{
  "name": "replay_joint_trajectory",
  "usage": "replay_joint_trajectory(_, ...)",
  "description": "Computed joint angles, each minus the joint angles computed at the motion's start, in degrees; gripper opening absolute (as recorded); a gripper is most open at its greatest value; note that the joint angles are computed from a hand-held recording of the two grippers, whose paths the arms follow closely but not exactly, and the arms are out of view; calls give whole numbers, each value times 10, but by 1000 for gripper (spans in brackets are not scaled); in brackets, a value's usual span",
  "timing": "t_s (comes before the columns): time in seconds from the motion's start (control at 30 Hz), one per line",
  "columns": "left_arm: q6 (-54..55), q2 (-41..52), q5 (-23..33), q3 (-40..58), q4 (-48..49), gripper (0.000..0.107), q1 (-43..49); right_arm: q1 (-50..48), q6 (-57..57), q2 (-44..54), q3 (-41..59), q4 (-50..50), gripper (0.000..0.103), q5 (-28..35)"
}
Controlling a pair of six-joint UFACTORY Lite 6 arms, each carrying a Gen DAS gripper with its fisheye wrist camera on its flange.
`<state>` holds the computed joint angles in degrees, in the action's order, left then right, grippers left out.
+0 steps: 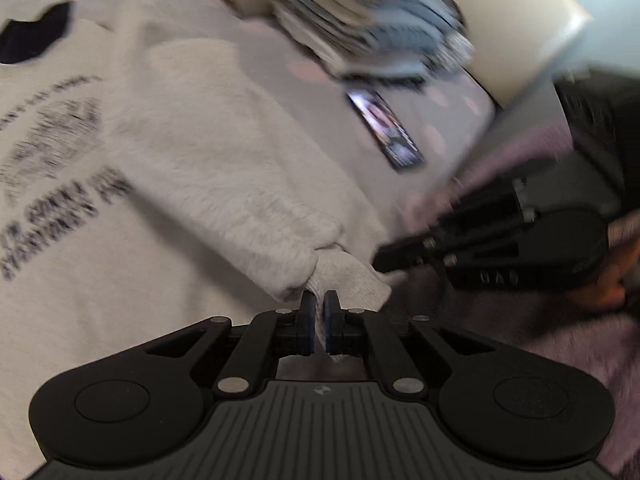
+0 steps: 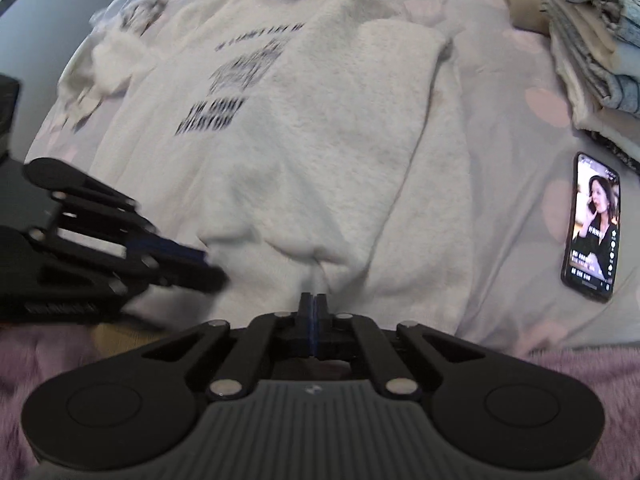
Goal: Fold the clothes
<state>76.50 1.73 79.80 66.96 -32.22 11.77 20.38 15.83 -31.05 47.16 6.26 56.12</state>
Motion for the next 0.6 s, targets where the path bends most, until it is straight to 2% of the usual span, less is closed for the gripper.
replay_joint_trajectory(0.13,-31,-19,-65,-58,58,2,-30,38,11,11,-16,-13,0,19)
replay_joint_trajectory(0.17,-49,-8,-75,-55,72,3,-34,39,12,16,-21,-14,5,20)
replay_joint_trajectory(0.23,-67,14,-68,-32,84,7,-25,32,6,17,-25,-15,6,22)
replay_joint_trajectory(0.27,-70,22,-61,-17,85,17,-19,24,-1,12,-24,-14,6,22)
replay_joint_trajectory(0.33,-73,36,-47,14,83,28,-8,5,-17,7,-18,-19,6,23)
replay_joint_trajectory(0.47,-85,73,-38,88,71,29,6,-43,-66,34,23,-38,6,11)
replay_joint_trajectory(0.6,-111,127,-40,176,48,29,5,-108,-143,97,79,-40,8,-26)
